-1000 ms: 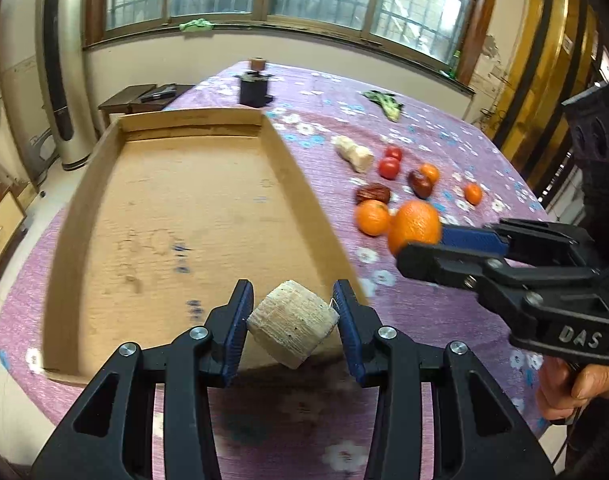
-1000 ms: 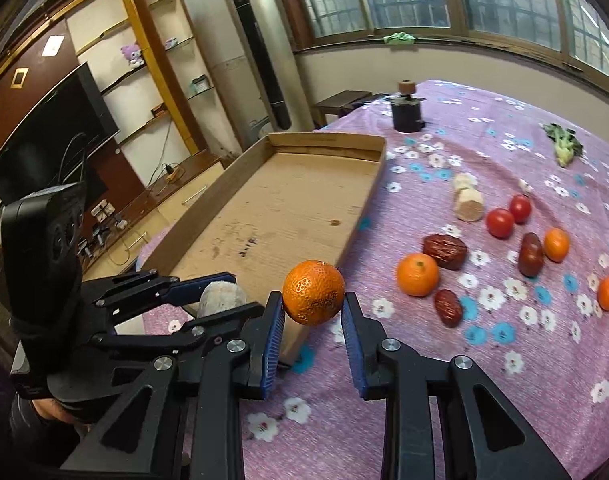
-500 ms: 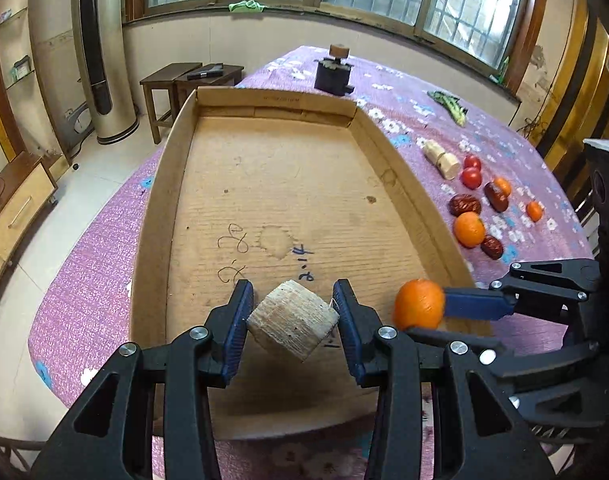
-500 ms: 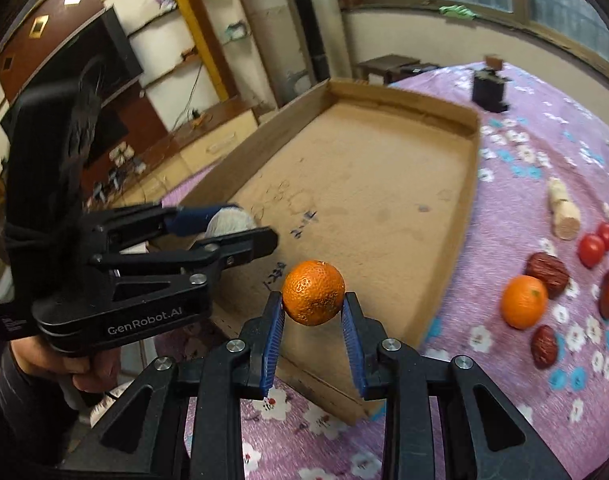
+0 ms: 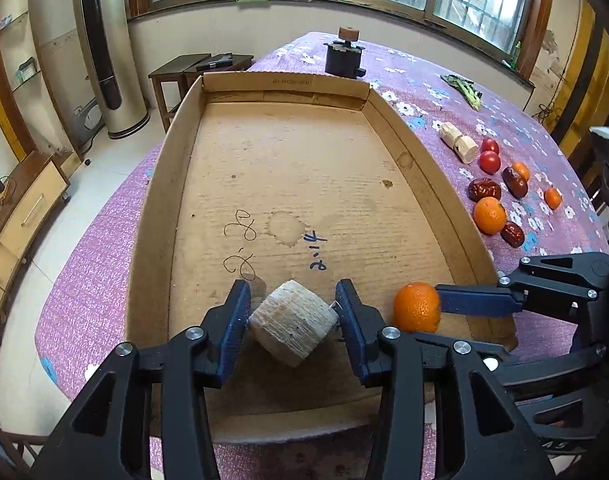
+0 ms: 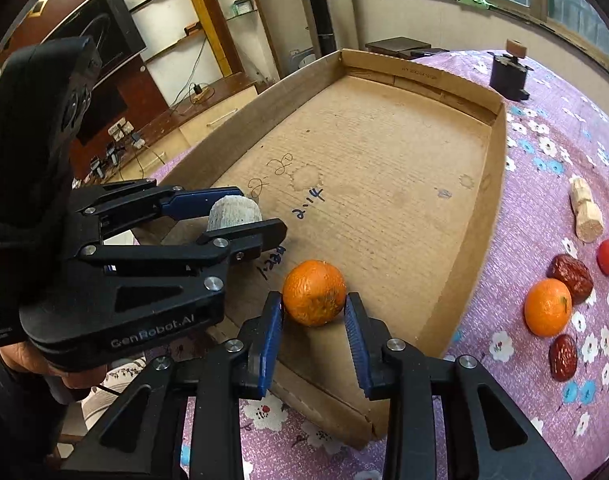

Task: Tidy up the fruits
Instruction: 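Open both tools to drop the cube and mandarin into the tray, then grasp a mandarin with the left tool while the right tool grasps another mandarin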

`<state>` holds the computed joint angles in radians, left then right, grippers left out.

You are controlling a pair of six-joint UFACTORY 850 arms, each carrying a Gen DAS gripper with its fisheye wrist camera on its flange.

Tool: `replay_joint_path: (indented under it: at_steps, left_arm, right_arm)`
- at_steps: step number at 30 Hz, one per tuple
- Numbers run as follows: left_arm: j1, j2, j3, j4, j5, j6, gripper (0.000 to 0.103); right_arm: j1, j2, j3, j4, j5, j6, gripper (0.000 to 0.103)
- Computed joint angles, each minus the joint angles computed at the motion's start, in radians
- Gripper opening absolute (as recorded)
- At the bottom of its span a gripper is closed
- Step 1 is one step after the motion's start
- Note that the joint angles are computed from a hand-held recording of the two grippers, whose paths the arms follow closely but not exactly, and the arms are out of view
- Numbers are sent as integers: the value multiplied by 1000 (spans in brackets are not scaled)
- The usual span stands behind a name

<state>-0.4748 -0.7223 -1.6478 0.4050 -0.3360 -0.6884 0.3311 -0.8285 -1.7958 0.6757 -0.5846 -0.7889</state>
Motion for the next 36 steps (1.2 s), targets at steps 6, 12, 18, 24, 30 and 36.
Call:
replay_joint_path:
  at_steps: [6, 12, 18, 24, 30, 36]
  left_arm:
    - [-13, 34, 33, 147, 11, -155, 63]
    - [-26, 56, 43, 173, 28, -195, 63]
    - [-58, 50, 17, 89, 46, -91, 63]
    - [-90, 34, -20, -14, 57, 32, 63]
    - [-121, 0, -76, -158, 47, 188, 63]
    - [-144, -45, -146, -322, 27, 353, 63]
  right_arm:
    - [-34, 74, 100, 178, 26, -137, 41]
    - [-98, 170, 247, 453, 46, -300, 49]
    - [-161, 216, 322, 519, 72, -281, 53]
    - [-222, 280, 408, 601, 132, -326, 59]
    - [-269, 328, 462, 630, 199, -359, 59]
    - [-299, 359, 501, 647, 251, -385, 59]
